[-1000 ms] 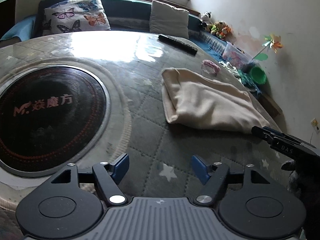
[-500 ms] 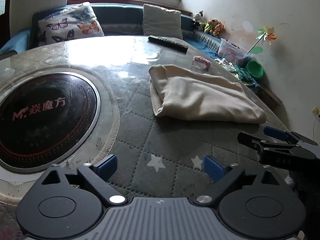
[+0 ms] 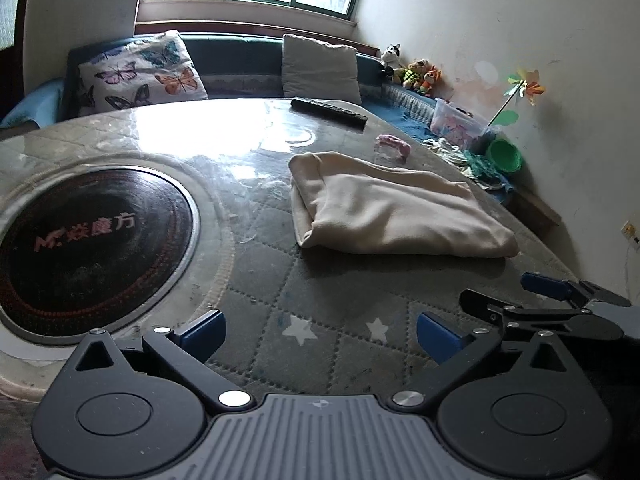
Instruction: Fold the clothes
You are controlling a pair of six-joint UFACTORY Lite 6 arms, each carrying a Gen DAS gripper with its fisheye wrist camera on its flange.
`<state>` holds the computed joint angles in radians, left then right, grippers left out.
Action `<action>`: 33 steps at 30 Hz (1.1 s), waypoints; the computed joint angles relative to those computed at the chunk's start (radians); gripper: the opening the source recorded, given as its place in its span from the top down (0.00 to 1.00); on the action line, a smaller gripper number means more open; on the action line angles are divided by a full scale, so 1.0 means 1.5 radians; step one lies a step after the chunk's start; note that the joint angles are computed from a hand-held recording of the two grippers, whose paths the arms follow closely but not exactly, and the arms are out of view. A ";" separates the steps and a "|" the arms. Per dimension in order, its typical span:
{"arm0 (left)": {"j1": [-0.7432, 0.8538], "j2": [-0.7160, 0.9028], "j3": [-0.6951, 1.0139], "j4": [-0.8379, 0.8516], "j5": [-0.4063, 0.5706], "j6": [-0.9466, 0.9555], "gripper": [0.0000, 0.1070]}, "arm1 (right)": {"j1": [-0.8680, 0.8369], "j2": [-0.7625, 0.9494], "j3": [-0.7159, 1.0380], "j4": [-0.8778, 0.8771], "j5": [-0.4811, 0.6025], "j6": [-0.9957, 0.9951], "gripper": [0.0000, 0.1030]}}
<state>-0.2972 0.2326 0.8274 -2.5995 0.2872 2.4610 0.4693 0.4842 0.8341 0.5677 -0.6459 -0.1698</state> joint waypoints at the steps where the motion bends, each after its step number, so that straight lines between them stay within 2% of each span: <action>1: -0.004 -0.003 -0.001 -0.018 -0.007 0.018 0.04 | 0.002 -0.001 -0.002 0.003 -0.001 0.000 0.00; 8: -0.023 -0.015 -0.015 -0.102 -0.028 0.103 0.04 | 0.016 -0.007 -0.020 0.037 -0.009 -0.010 0.00; 19: -0.051 -0.043 -0.060 -0.225 -0.021 0.230 0.04 | 0.041 -0.013 -0.042 0.070 -0.023 -0.008 0.00; 33: -0.061 -0.062 -0.092 -0.264 -0.012 0.265 0.04 | 0.062 -0.028 -0.065 0.090 -0.034 -0.003 0.00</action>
